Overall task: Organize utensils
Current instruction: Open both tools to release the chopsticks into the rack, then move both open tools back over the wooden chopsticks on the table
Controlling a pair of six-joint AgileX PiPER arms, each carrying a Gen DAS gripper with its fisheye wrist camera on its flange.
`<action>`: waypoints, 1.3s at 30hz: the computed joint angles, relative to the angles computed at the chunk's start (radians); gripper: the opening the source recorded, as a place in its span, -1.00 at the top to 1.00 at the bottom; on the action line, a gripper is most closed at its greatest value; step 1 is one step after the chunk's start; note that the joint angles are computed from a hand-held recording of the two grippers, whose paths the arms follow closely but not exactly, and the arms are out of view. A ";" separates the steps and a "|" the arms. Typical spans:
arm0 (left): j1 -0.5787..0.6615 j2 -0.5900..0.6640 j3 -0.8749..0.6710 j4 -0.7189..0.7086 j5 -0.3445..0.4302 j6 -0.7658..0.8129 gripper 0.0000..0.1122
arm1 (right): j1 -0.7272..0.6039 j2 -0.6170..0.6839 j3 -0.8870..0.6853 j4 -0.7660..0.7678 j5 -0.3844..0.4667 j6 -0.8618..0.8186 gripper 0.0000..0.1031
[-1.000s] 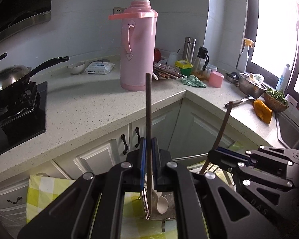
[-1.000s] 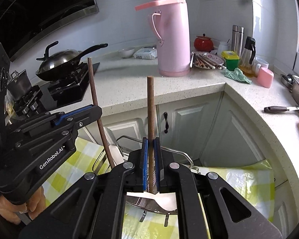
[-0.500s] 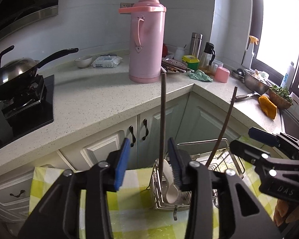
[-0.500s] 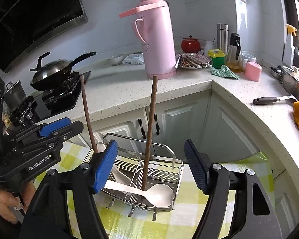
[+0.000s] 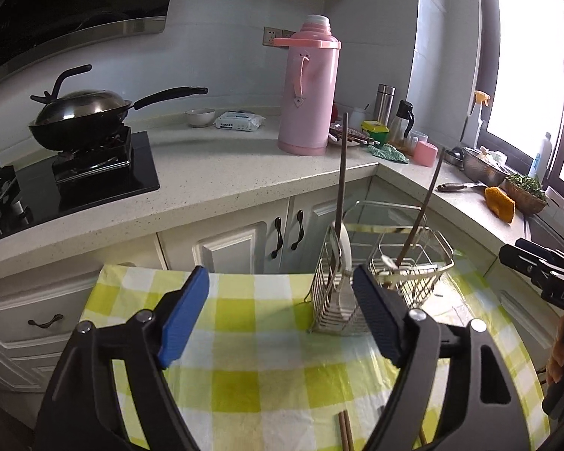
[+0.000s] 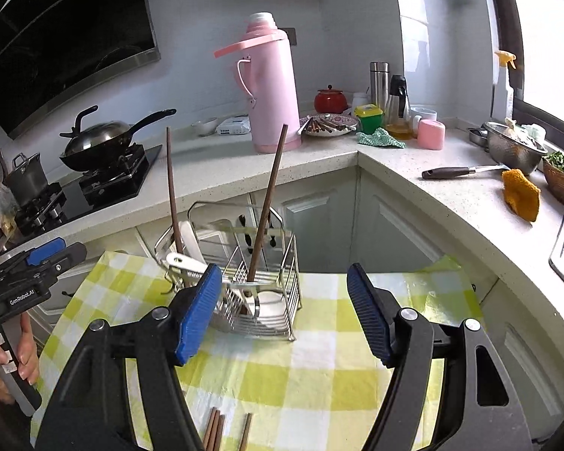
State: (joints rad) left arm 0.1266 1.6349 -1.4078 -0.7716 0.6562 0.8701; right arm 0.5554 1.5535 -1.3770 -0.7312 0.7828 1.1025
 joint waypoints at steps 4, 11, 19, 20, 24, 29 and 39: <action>0.070 -0.098 0.195 -0.126 -0.003 0.178 -0.60 | 0.110 -0.068 0.156 -0.116 0.023 0.174 -0.29; 0.160 -0.195 0.434 -0.251 0.010 0.392 -0.75 | 0.263 -0.109 0.352 -0.235 0.063 0.469 -0.29; 0.217 -0.234 0.605 -0.332 -0.016 0.556 -0.75 | 0.412 -0.066 0.455 -0.290 0.134 0.705 -0.29; 0.221 -0.240 0.624 -0.337 -0.020 0.571 -0.75 | 0.429 -0.058 0.463 -0.290 0.144 0.729 -0.29; 0.215 -0.261 0.690 -0.322 -0.055 0.601 -0.75 | 0.463 -0.033 0.498 -0.269 0.136 0.791 -0.29; 0.203 -0.279 0.759 -0.306 -0.081 0.646 -0.75 | 0.464 0.018 0.522 -0.233 0.072 0.801 -0.12; 0.228 -0.247 0.806 -0.336 -0.081 0.709 -0.75 | 0.441 0.088 0.469 -0.193 0.015 0.718 0.10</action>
State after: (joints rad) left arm 0.3544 1.3884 -0.6019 -1.1077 0.5748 1.5795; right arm 0.9968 1.6411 -0.9082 -0.9239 0.7977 1.8206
